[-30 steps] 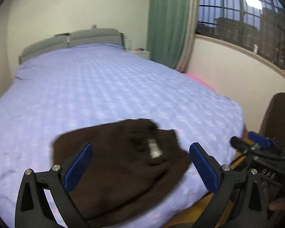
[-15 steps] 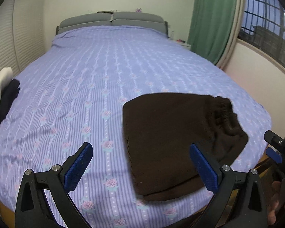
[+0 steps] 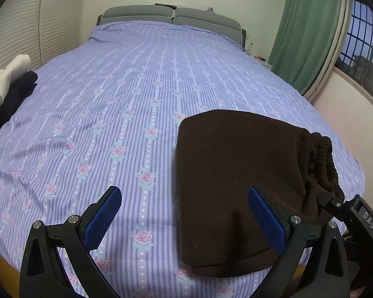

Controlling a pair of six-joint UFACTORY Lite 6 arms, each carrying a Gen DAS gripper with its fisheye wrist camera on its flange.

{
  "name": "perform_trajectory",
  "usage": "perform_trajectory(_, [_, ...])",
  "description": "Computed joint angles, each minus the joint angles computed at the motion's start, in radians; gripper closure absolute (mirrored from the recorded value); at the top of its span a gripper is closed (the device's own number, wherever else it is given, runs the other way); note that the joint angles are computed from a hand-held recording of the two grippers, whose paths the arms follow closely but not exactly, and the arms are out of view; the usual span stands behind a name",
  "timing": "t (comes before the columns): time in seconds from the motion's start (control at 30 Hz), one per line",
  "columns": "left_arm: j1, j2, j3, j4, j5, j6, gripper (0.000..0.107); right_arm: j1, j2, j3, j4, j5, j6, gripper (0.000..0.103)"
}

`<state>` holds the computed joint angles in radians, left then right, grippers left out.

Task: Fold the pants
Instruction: 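Grasp the folded pants bundle with the left gripper and lift it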

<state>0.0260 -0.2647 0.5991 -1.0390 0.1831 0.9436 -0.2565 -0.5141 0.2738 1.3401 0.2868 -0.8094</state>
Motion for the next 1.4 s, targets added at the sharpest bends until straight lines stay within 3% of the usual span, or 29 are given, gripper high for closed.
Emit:
perform_trajectory(0.1, [0.014,0.049,0.012,-0.17,0.006,0.176,0.004,-0.014,0.111,0.025,0.244,0.01,-0.248,0.005])
perform_trajectory(0.23, [0.007,0.132,0.033,-0.352,0.019,0.367,0.004,-0.111,0.265,0.048,0.495,0.143,-0.556,0.003])
perform_trajectory(0.37, [0.01,0.226,0.07,-0.419,0.079,0.408,0.004,-0.196,0.421,0.079,0.61,0.316,-0.743,0.001])
perform_trajectory(0.57, [-0.023,0.388,0.154,-0.484,0.125,0.433,0.005,-0.201,0.67,0.198,0.648,0.458,-0.786,0.0])
perform_trajectory(0.63, [-0.013,0.42,0.167,-0.517,0.163,0.455,0.012,-0.193,0.754,0.242,0.653,0.514,-0.779,0.0])
perform_trajectory(0.77, [-0.02,0.444,0.178,-0.573,0.204,0.512,0.042,-0.164,0.829,0.304,0.702,0.541,-0.808,0.001])
perform_trajectory(0.87, [-0.05,0.409,0.158,-0.649,0.178,0.594,0.058,-0.147,0.837,0.305,0.749,0.55,-0.867,0.018])
perform_trajectory(0.93, [-0.067,0.393,0.15,-0.692,0.167,0.638,0.066,-0.155,0.85,0.307,0.754,0.569,-0.889,0.034])
perform_trajectory(1.03, [-0.098,0.347,0.132,-0.731,0.143,0.681,0.073,-0.161,0.815,0.287,0.765,0.578,-0.914,0.051])
perform_trajectory(1.23, [-0.076,0.299,0.161,-0.587,0.164,0.541,0.075,-0.129,0.751,0.296,0.776,0.553,-0.923,0.064])
perform_trajectory(1.4, [-0.046,0.206,0.189,-0.397,0.183,0.366,0.076,-0.164,0.625,0.246,0.713,0.576,-0.888,0.066])
